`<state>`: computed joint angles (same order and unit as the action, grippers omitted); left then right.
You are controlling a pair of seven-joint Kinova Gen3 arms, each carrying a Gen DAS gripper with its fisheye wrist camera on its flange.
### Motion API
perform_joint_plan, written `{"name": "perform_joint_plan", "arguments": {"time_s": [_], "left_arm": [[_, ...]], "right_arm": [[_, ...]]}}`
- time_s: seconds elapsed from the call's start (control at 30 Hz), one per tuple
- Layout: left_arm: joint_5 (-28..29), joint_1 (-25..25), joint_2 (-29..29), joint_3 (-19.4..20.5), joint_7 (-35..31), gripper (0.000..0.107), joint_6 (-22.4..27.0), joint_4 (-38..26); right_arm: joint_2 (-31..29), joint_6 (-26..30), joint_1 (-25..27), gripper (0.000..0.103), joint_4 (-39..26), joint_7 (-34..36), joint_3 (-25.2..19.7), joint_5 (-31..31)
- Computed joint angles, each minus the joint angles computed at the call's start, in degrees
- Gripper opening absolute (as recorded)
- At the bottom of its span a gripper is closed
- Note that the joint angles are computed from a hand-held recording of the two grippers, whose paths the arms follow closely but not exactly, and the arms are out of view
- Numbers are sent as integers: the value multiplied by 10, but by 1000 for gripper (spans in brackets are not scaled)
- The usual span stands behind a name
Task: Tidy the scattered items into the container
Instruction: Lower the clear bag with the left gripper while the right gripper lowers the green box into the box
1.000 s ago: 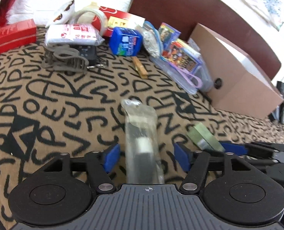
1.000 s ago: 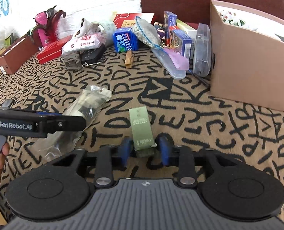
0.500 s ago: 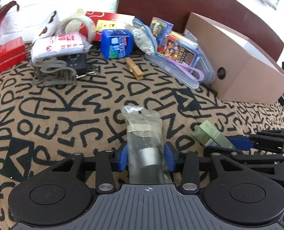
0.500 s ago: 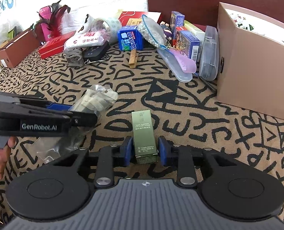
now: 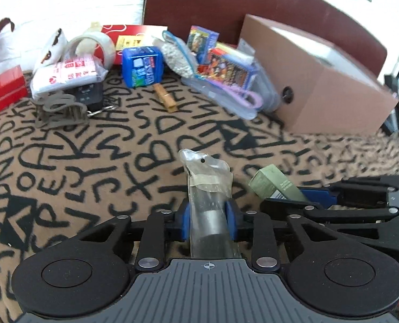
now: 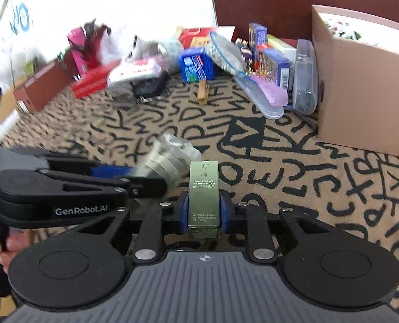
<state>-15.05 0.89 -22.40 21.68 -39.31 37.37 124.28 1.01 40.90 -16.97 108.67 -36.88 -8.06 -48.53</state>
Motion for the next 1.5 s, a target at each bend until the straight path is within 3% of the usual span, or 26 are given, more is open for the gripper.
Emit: {"name": "perform_joint_plan", "arguments": {"time_s": [0.13, 0.37, 0.53, 0.6, 0.67, 0.77, 0.93, 1.03, 1.33, 1.37, 1.43, 1.47, 1.5], "left_arm": [[25, 16, -5, -18, -13, 24, -15, -13], [25, 15, 8, -6, -43, 24, -38, -77], [16, 16, 66, 1, -58, 24, -80, -147], [-22, -4, 98, 36, -28, 25, -83, -182], [-62, 4, 140, 43, 5, 25, -91, -217], [-128, 66, 206, 6, 68, 25, -94, -275], [-221, 60, 312, 45, 138, 25, -75, -371], [-206, 77, 358, 28, 130, 25, -83, -415], [-157, 124, 446, -19, 66, 26, -68, -497], [-151, 129, 451, -26, 62, 30, -68, -502], [-147, 148, 456, -52, 72, 57, -69, -506], [-149, 163, 456, -72, 89, 83, -70, -506], [-152, 176, 453, -90, 100, 94, -73, -503]], "right_arm": [[-17, 24, 21, 26, 1, 34, 21, -44], [-30, 63, 64, 26, -12, 98, 64, -112], [-27, 65, 98, 26, -38, 130, 86, -154], [-25, 46, 107, 26, -53, 135, 87, -158], [-20, 25, 114, 26, -73, 130, 87, -153], [-7, -12, 122, 26, -105, 107, 84, -128], [42, -58, 138, 26, -173, 10, 73, -45], [77, -63, 151, 26, -210, -38, 65, -8], [142, -62, 189, 26, -262, -96, 28, 64], [149, -60, 193, 26, -268, -101, 23, 70], [159, -64, 199, 28, -275, -109, 11, 82], [159, -77, 203, 35, -270, -109, 3, 85], [157, -91, 207, 61, -262, -100, -4, 80]]}}
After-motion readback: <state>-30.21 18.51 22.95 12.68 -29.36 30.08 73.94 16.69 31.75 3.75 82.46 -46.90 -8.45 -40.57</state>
